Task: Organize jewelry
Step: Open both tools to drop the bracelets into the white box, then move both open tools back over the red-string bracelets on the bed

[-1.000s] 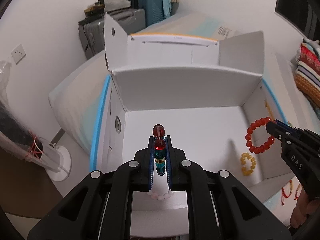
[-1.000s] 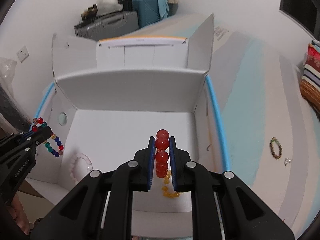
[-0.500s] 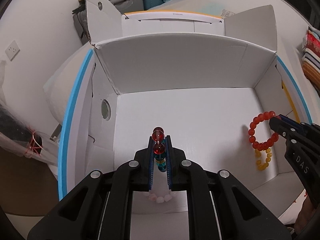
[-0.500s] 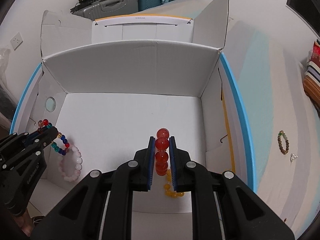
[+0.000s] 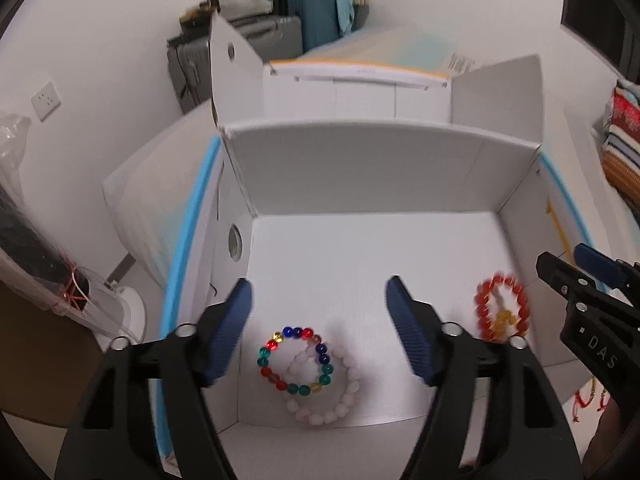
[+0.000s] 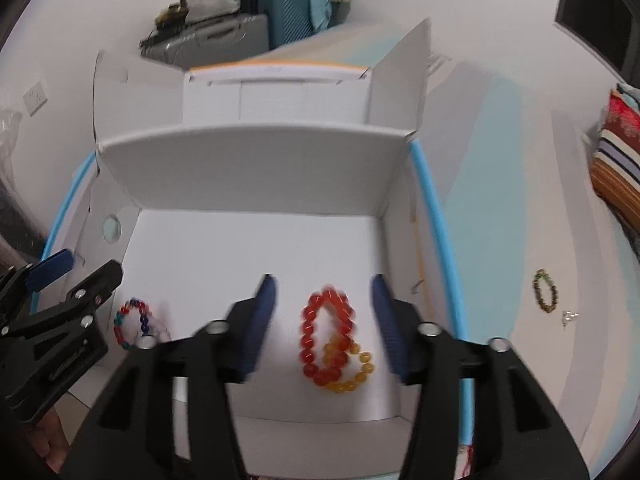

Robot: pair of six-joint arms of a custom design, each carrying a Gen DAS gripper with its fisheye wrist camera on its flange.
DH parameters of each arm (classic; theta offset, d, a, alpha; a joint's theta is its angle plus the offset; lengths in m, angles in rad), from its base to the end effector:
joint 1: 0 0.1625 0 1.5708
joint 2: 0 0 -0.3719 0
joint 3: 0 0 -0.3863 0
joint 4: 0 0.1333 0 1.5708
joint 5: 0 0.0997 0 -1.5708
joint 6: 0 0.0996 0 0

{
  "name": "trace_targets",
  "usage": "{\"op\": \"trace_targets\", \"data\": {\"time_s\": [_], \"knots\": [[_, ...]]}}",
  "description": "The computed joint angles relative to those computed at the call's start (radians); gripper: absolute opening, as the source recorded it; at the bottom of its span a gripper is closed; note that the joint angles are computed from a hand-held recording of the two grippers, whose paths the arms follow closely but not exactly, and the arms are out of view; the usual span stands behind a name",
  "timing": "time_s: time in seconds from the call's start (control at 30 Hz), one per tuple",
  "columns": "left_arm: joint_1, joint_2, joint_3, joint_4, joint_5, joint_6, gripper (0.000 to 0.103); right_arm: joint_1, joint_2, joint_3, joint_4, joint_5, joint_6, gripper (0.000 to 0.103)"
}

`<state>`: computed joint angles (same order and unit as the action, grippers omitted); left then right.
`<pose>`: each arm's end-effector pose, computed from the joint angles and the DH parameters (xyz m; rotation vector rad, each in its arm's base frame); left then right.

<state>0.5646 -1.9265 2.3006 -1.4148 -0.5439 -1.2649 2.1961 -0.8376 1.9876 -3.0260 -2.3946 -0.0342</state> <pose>-0.1281 -0.3398 0.2751 0.0483 2.1441 -0.8413 0.3544 -0.3881 0.0516 0.6141 -2.2839 0.6475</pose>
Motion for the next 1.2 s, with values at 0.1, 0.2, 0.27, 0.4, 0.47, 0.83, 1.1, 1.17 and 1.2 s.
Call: {"op": "trace_targets", "data": {"time_s": [0.1, 0.2, 0.27, 0.4, 0.47, 0.83, 1.1, 1.17, 1.2], "knots": [[-0.045, -0.009, -0.011, 0.062, 0.012, -0.056, 0.084, 0.003, -0.031, 0.025, -0.047, -0.011, -0.002, 0.076], [-0.084, -0.016, -0.016, 0.116, 0.025, -0.109, 0.095, 0.002, -0.055, 0.04, -0.069, -0.025, -0.006, 0.082], [-0.102, -0.02, -0.02, 0.137, 0.029, -0.129, 0.096, 0.0, -0.066, 0.05, -0.082, -0.034, -0.02, 0.085], [-0.128, -0.002, -0.033, 0.167, 0.032, -0.169, 0.097, -0.003, -0.101, 0.077, -0.097, -0.053, -0.033, 0.092], [-0.14, 0.009, -0.034, 0.166, 0.03, -0.174, 0.097, -0.006, -0.121, 0.095, -0.107, -0.071, -0.044, 0.092], [-0.217, 0.077, -0.015, 0.033, 0.004, -0.105, 0.097, -0.033, -0.227, 0.187, -0.152, -0.127, -0.077, 0.095], [-0.252, 0.146, 0.008, -0.132, -0.023, -0.017, 0.097, -0.084, -0.347, 0.275, -0.191, -0.147, -0.11, 0.095], [-0.258, 0.168, 0.008, -0.163, -0.028, 0.002, 0.097, -0.098, -0.38, 0.296, -0.193, -0.15, -0.114, 0.095], [-0.264, 0.181, 0.01, -0.191, -0.032, 0.018, 0.097, -0.105, -0.395, 0.306, -0.196, -0.152, -0.117, 0.095]]}}
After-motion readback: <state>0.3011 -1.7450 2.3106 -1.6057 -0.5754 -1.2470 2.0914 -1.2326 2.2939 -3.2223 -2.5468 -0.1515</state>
